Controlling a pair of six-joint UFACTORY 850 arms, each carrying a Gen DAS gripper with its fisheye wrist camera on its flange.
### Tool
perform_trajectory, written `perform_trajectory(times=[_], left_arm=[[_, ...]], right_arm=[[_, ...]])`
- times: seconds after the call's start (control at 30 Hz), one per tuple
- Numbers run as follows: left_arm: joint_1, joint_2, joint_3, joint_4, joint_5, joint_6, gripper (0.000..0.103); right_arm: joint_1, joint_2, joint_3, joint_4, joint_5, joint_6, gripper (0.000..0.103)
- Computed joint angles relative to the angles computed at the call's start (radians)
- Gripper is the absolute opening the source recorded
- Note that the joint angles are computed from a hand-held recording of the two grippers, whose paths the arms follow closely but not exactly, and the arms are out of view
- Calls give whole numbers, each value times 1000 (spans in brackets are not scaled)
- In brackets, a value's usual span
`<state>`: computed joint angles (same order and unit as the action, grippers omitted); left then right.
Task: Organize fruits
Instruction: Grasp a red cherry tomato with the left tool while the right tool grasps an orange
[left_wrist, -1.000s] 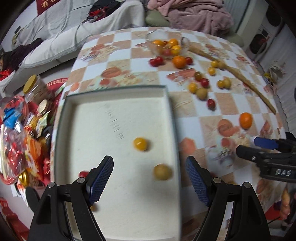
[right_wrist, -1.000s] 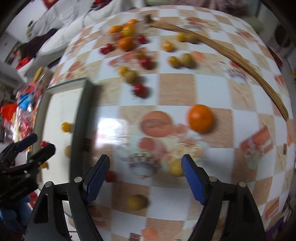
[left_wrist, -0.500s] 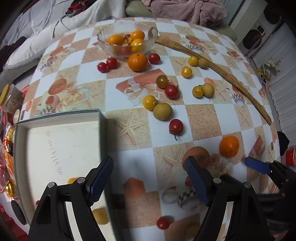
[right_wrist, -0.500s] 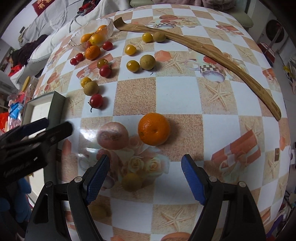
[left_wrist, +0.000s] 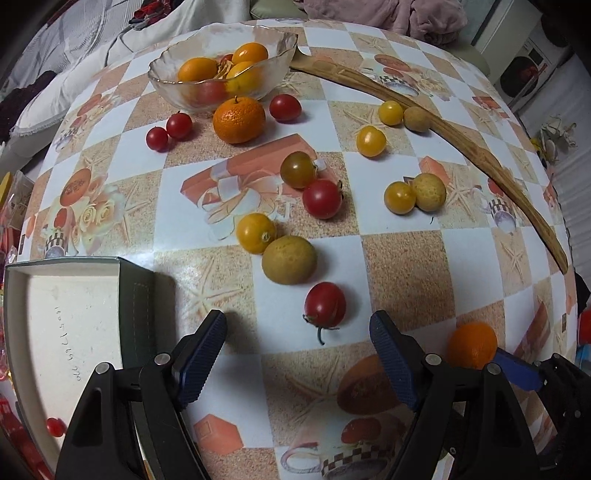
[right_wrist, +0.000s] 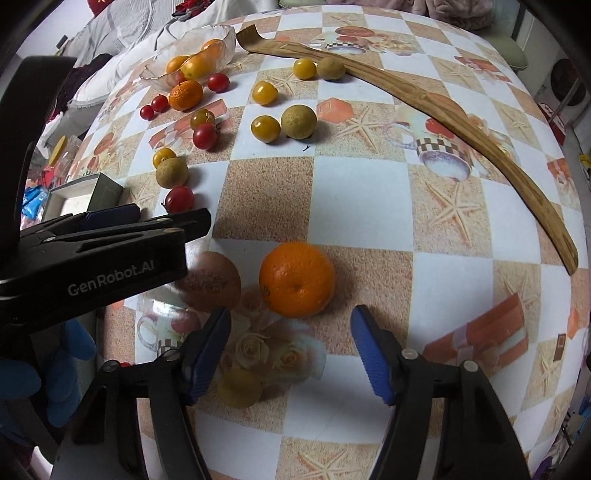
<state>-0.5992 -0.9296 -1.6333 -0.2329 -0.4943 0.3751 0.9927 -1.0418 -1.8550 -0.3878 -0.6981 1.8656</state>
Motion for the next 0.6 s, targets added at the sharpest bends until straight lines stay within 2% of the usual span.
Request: perform_trajectory(times=[0.13,0.2,0.23,0.3,0.37,0.6], left_arm=[[-17,2,3,79,22,-82,67],[-19,4,4,92,30,-101,53],[-20,5,4,93,30,-106,50],[-19,7,4,93,31,-115,33],[-21,4,-1,89,29,-116,28],[12,44,52,-108,14,88,28]], right_arm=[[-4,-1,-2,-25,-2,-14,62],[-7,-9,-15,-29,-17,-38,44],[-8,-8,-14,-30,-17,-42,42],[-10,10,19,-42,19,-16,42],[-9,33,59,-57,52,33,42],[0,78,130,-82,93,124,42]])
